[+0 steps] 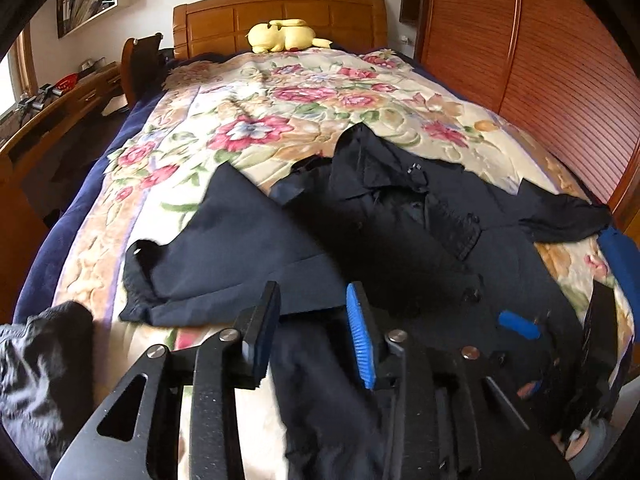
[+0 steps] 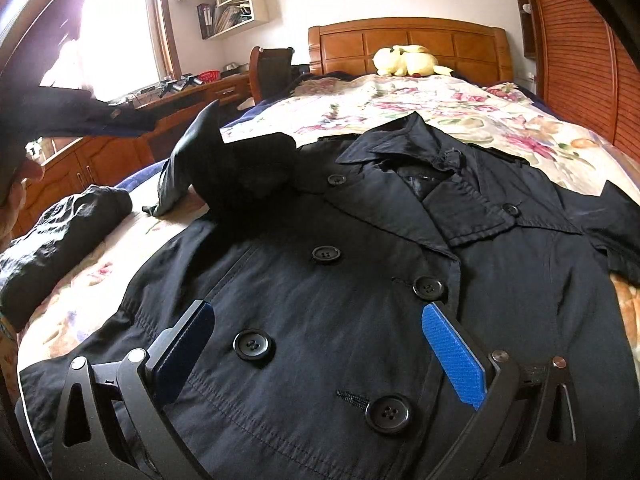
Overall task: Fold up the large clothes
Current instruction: 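Lift the sleeve with the left gripper and fold it across the coat front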
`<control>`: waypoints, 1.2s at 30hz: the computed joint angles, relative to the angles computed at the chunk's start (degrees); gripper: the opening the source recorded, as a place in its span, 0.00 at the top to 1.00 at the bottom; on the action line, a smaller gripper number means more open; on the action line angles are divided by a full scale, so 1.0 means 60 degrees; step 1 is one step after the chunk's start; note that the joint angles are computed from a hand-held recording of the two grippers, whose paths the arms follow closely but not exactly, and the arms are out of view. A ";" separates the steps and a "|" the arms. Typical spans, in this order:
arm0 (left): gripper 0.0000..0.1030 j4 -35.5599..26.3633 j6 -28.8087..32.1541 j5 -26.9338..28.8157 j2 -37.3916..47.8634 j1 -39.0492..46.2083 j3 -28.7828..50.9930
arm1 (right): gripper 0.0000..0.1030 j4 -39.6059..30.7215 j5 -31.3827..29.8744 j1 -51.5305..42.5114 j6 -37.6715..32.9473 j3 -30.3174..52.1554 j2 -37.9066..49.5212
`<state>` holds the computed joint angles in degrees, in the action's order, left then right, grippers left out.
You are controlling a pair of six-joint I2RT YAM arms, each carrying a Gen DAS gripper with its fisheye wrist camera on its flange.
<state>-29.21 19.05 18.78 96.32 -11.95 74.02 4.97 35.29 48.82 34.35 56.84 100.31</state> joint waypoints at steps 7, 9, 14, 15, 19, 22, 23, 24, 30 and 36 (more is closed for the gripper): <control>0.33 0.0464 0.0611 -0.0304 0.0833 0.1032 0.0076 | 0.00 -0.0086 -0.0033 -0.0010 -0.0014 0.0032 -0.0001; 0.33 0.0726 0.0708 -0.0581 0.1297 0.1178 0.0306 | 0.00 -0.0099 -0.0025 -0.0007 -0.0011 0.0041 0.0008; 0.33 0.0905 0.0229 -0.0771 0.3097 0.1726 0.1801 | 0.00 -0.0093 -0.0031 -0.0012 -0.0022 0.0035 0.0001; 0.33 0.0892 0.0055 -0.0806 0.3548 0.1827 0.2245 | 0.00 -0.0097 -0.0038 -0.0015 -0.0031 0.0032 0.0000; 0.33 0.0756 -0.0266 -0.1017 0.4736 0.2026 0.3522 | 0.00 -0.0135 -0.0091 -0.0037 -0.0065 0.0047 -0.0001; 0.33 0.0601 -0.0552 -0.0935 0.5380 0.2115 0.4334 | 0.00 -0.0147 -0.0129 -0.0039 -0.0076 0.0050 -0.0005; 0.33 0.0567 -0.0636 -0.0927 0.5542 0.2124 0.4549 | 0.00 -0.0149 -0.0140 -0.0044 -0.0084 0.0055 -0.0003; 0.33 0.0609 -0.0726 -0.0970 0.5647 0.2112 0.4667 | 0.00 -0.0151 -0.0154 -0.0045 -0.0084 0.0050 -0.0009; 0.33 0.0711 -0.1401 -0.1594 0.6453 0.2027 0.5758 | 0.00 -0.0140 -0.0252 -0.0096 -0.0074 0.0094 0.0023; 0.86 -0.0062 -0.1603 -0.1483 0.6736 0.1937 0.6425 | 0.00 -0.0099 -0.0251 -0.0086 -0.0050 0.0071 0.0021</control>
